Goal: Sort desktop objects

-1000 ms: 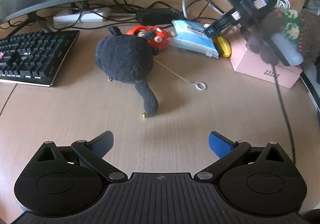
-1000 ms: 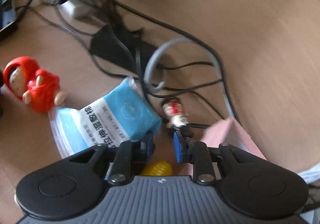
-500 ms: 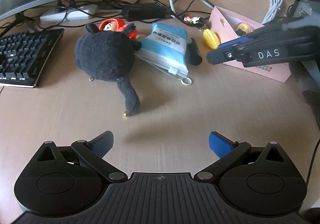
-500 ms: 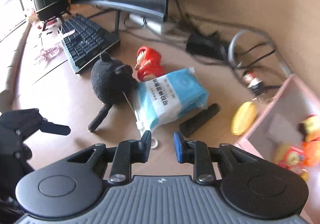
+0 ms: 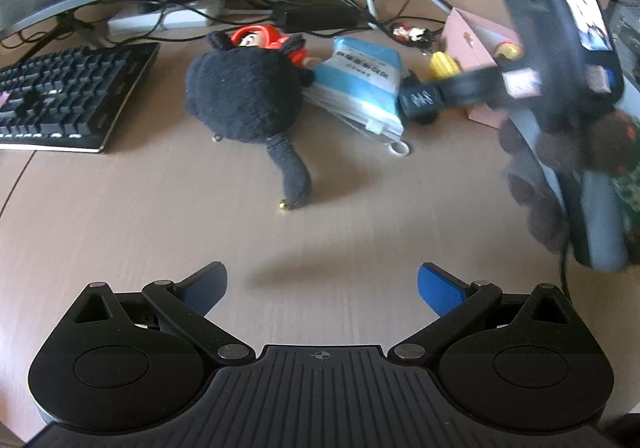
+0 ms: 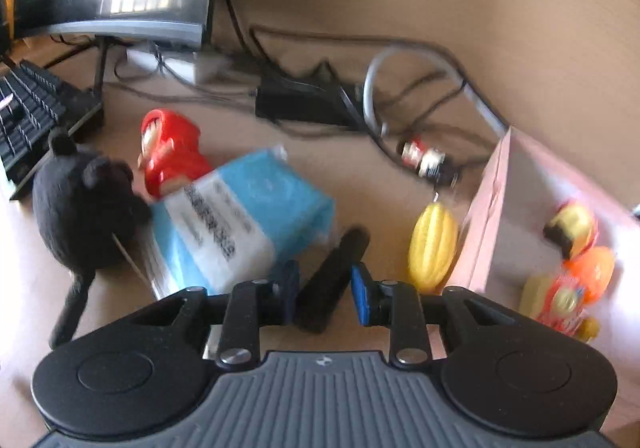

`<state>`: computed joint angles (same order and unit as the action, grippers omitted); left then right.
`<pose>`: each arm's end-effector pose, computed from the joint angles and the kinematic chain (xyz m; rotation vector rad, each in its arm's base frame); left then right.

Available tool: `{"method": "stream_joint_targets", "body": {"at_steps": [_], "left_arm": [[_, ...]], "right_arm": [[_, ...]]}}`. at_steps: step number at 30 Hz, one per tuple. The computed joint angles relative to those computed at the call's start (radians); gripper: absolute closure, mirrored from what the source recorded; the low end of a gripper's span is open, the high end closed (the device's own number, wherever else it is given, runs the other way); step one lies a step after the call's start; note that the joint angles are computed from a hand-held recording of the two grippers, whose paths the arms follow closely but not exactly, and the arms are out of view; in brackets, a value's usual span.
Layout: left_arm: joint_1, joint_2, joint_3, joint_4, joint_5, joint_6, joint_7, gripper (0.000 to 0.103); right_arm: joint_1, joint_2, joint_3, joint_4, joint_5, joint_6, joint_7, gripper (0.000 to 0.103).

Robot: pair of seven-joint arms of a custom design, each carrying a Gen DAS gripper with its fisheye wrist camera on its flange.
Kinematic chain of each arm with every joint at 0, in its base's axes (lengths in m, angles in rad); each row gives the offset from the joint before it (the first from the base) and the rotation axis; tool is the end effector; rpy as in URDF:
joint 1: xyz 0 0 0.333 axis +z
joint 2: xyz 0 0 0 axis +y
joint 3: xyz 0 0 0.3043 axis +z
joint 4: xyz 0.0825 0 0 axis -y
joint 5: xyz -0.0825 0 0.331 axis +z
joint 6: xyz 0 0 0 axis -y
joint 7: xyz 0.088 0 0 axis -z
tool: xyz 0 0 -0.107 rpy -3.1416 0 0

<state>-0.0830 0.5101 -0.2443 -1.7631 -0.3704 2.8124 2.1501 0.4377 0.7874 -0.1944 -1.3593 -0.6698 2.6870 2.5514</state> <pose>0.6321 -0.1711 0.3643 -1.3992 2.4247 -0.8332 0.6851 0.2323 0.3301 -1.7380 1.9394 -0.8756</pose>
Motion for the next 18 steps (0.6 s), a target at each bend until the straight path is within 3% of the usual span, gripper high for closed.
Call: {"method": "stream_joint_targets", "body": {"at_steps": [2,5,8,11,12,13,18], "left_arm": [[-0.002,0.0,0.001,-0.001,-0.001,0.004,-0.006,0.0],[0.0,0.002,-0.01,0.001,-0.008,0.008,-0.001,0.0],[0.0,0.009,-0.03,0.008,-0.015,0.013,0.024,0.0],[-0.006,0.024,-0.051,0.033,-0.024,0.009,0.053,0.0],[-0.01,0.031,-0.057,0.043,-0.024,0.012,0.066,0.0],[-0.013,0.04,-0.065,0.054,-0.023,0.02,0.085,0.0],[-0.073,0.131,-0.048,0.181,0.023,0.097,0.121,0.0]], "right_arm": [[-0.028,-0.047,0.03,-0.084,0.018,0.067,-0.013,0.083],[-0.052,-0.15,0.054,-0.255,0.028,0.175,-0.044,0.084],[0.03,-0.264,-0.035,-0.42,-0.094,0.225,0.016,0.084],[0.165,-0.353,-0.176,-0.524,-0.382,0.16,0.194,0.082],[0.206,-0.374,-0.223,-0.548,-0.499,0.14,0.302,0.078],[0.227,-0.388,-0.242,-0.561,-0.565,0.101,0.373,0.068],[0.229,-0.484,-0.231,-0.654,-0.683,0.0,0.578,0.044]]}}
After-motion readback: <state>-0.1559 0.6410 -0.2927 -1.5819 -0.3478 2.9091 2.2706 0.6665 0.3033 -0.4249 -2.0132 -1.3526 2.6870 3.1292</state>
